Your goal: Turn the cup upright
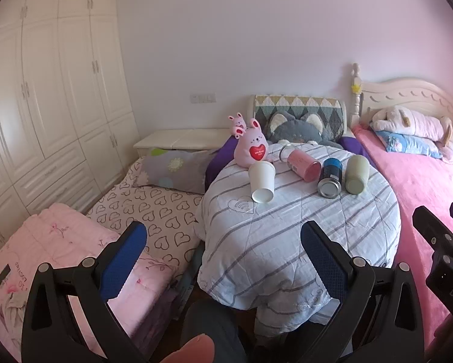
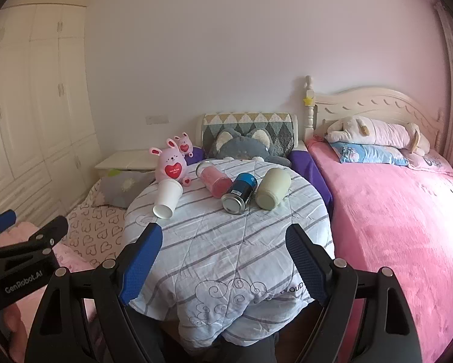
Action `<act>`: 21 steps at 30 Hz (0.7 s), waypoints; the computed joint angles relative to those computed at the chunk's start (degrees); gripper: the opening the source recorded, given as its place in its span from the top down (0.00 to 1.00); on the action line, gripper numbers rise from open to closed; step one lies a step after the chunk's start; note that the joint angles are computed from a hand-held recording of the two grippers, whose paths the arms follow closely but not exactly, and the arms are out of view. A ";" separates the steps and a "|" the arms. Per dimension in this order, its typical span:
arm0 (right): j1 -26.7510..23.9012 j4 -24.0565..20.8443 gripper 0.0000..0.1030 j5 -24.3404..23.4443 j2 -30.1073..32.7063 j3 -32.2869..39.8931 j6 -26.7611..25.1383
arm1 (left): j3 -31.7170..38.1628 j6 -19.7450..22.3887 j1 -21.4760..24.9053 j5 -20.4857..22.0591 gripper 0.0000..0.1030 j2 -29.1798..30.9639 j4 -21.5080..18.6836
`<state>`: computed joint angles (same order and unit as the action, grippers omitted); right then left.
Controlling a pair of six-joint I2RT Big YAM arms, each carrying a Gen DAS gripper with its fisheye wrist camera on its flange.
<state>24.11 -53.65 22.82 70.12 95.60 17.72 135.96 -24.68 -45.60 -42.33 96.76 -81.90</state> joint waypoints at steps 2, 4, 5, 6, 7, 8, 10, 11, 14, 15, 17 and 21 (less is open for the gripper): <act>0.16 -0.05 0.18 0.19 -0.30 -0.27 0.01 | -0.86 -0.17 -0.50 -0.42 0.00 -0.59 0.48; 0.12 0.25 0.18 0.17 -0.55 -0.54 0.09 | -0.72 -0.09 -0.74 -0.68 0.00 -0.60 0.63; 0.13 0.40 0.18 0.14 -0.68 -0.67 -0.02 | -0.97 -0.03 -0.76 -0.70 0.00 -0.72 0.80; 0.30 0.49 0.18 0.29 -0.77 -0.79 -0.16 | -1.19 0.01 -0.79 -0.72 0.00 -0.84 0.95; 0.30 0.57 0.18 0.28 -0.83 -0.86 -0.28 | -1.20 0.02 -0.81 -0.69 0.00 -0.83 0.99; 0.27 0.65 0.18 0.20 -0.89 -0.94 -0.36 | -1.47 -0.03 -0.85 -0.75 0.00 -0.98 1.10; 0.22 0.62 0.18 -0.07 -0.83 -0.93 -0.33 | -1.31 -0.13 -0.95 -0.96 0.00 -0.86 0.85; 0.28 0.53 0.18 -0.13 -0.87 -0.96 -0.34 | -2.14 -0.15 -0.96 -0.89 0.00 -1.30 1.40; 0.43 0.38 0.18 -0.03 -0.82 -0.98 -0.23 | -1.01 -0.25 -0.84 -0.35 0.00 -0.47 0.38; 0.32 0.26 0.18 -0.24 -0.66 -0.86 -0.16 | -0.38 -0.25 -0.69 0.01 0.00 0.01 -0.06; -0.04 0.02 0.18 -0.70 -0.18 -0.58 -0.03 | 1.63 -0.23 0.07 1.93 0.00 1.48 -1.36; -1.53 -0.60 0.18 -2.34 1.39 0.25 0.19 | 9.58 -0.18 2.36 7.08 0.00 7.26 -6.82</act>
